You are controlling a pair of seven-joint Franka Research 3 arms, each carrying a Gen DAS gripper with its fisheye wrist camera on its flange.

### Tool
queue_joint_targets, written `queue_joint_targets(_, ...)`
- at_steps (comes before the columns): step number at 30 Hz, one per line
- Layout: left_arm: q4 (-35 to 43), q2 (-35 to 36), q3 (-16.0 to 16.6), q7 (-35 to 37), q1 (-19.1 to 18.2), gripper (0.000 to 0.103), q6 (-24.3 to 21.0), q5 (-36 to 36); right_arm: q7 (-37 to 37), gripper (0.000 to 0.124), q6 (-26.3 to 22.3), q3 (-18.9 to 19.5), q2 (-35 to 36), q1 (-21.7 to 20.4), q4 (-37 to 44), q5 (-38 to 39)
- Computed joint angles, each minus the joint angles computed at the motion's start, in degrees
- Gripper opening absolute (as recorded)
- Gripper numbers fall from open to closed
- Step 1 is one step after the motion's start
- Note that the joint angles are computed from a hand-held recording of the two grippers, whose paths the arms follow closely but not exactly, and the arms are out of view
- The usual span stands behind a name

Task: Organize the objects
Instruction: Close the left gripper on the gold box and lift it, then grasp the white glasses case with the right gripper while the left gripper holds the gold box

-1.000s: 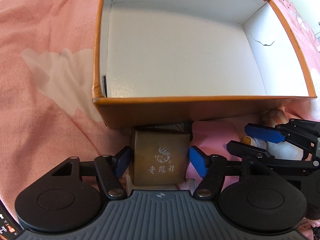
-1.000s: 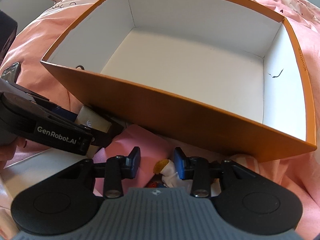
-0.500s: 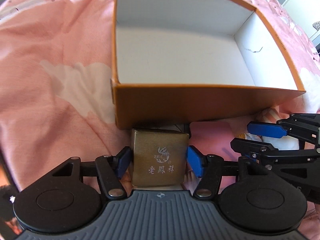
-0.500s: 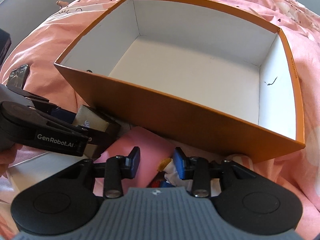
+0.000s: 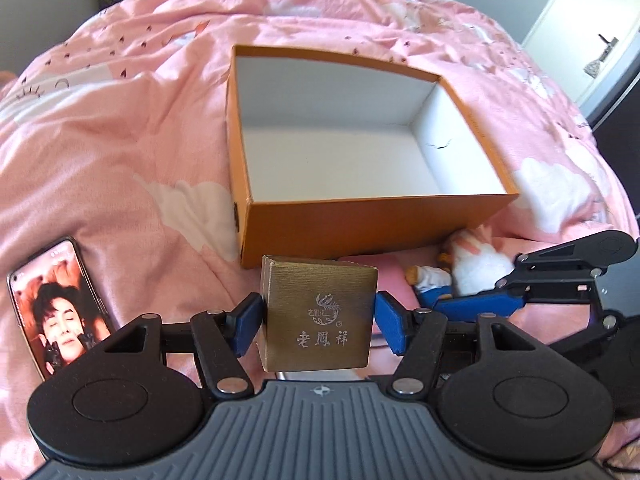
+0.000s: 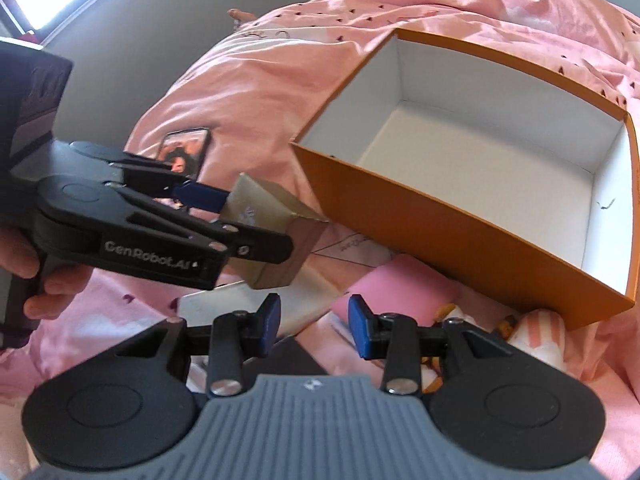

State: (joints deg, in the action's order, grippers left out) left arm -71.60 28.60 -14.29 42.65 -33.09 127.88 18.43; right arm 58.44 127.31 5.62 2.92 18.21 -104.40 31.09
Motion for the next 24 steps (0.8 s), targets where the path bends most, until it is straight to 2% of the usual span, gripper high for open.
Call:
queue_joint_targets(8,-7.2,-6.5,-0.6,0.2,0.0,0.071,2.2,2.1,-4.9,0.041,-3.7,1.0,-5.8,2.4,-4.3,0.2)
queue_joint_targets(13,-10.8,-9.0,-0.6,-3.2,0.3,0.071,3.5,4.3,-4.8,0.053,-1.2,2.2,-6.5,4.2,-6.5,-6.2)
queue_joint_targets(17,-12.2,-9.8,-0.9,-4.5,1.0,0.071,4.6,4.9,-4.0,0.055,0.4,2.8,-6.0,5.3,-7.4,-11.2)
queue_joint_targets(20,-12.8,-10.1,-0.8,-5.4,1.3,0.071,5.2,5.5,-3.4,0.049,1.8,2.8,-5.5,5.7,-7.5,-12.7)
queue_joint_targets(22,-13.2,-10.3,-0.8,-6.1,1.5,0.071,5.4,5.9,-3.0,0.041,1.1,2.2,-4.7,5.4,-6.4,-11.0)
queue_joint_targets(24,-13.2,-10.5,-0.6,-6.9,1.6,0.071,5.2,6.5,-2.2,0.040,1.2,1.6,-3.8,4.8,-5.0,-9.4)
